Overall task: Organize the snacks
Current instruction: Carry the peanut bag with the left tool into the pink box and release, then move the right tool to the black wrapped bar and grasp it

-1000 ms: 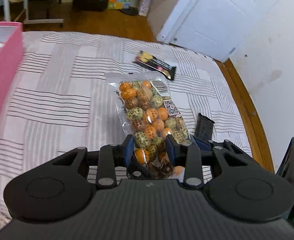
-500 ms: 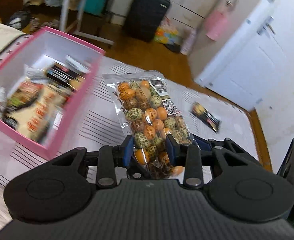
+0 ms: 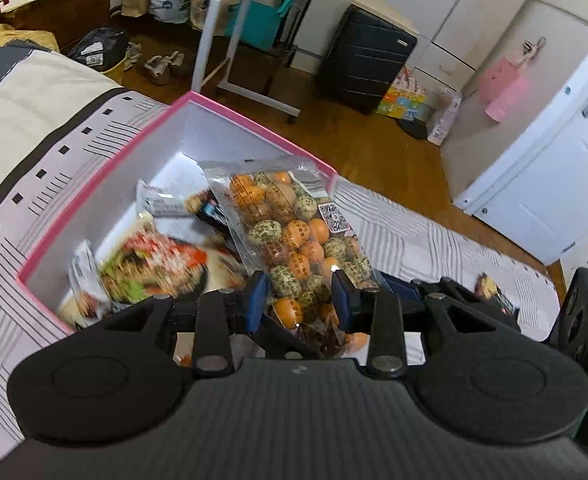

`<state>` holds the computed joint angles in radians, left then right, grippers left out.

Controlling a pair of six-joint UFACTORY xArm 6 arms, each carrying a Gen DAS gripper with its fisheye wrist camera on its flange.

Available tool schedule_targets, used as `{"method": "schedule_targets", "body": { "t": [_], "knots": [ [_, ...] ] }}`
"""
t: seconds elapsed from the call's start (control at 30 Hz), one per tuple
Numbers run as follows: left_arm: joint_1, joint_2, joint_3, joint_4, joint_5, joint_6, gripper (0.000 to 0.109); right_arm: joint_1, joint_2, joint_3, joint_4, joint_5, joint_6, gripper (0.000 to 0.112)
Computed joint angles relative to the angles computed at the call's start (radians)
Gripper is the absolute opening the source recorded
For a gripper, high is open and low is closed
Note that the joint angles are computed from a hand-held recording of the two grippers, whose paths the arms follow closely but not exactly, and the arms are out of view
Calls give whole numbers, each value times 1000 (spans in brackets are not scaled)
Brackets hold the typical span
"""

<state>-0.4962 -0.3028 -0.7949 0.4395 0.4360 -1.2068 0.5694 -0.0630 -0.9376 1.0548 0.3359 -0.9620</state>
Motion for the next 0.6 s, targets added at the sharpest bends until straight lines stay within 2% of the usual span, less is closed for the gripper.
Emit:
{"method": "schedule_targets", "body": {
  "t": [0.13, 0.2, 0.27, 0.43, 0.53, 0.6],
  "knots": [
    [68, 27, -7, -68, -30, 62, 33, -22, 73, -85, 100, 82, -30, 98],
    [85, 44, -31, 15, 28, -5, 34, -60, 97, -113, 185, 175, -72, 99],
    [83, 62, -64, 102, 109, -54, 34, -71, 106, -111, 252, 194, -106, 99],
    [68, 57, -72, 141, 177, -32, 36, -68, 20, -12, 356, 161, -275, 98],
    [40, 59, -82, 164, 193, -16, 36, -68, -62, 52, 349, 99, -284, 94],
    [6, 56, -97, 186, 223, -25, 36, -65, -121, 100, 259, 28, -203, 93]
  ]
}}
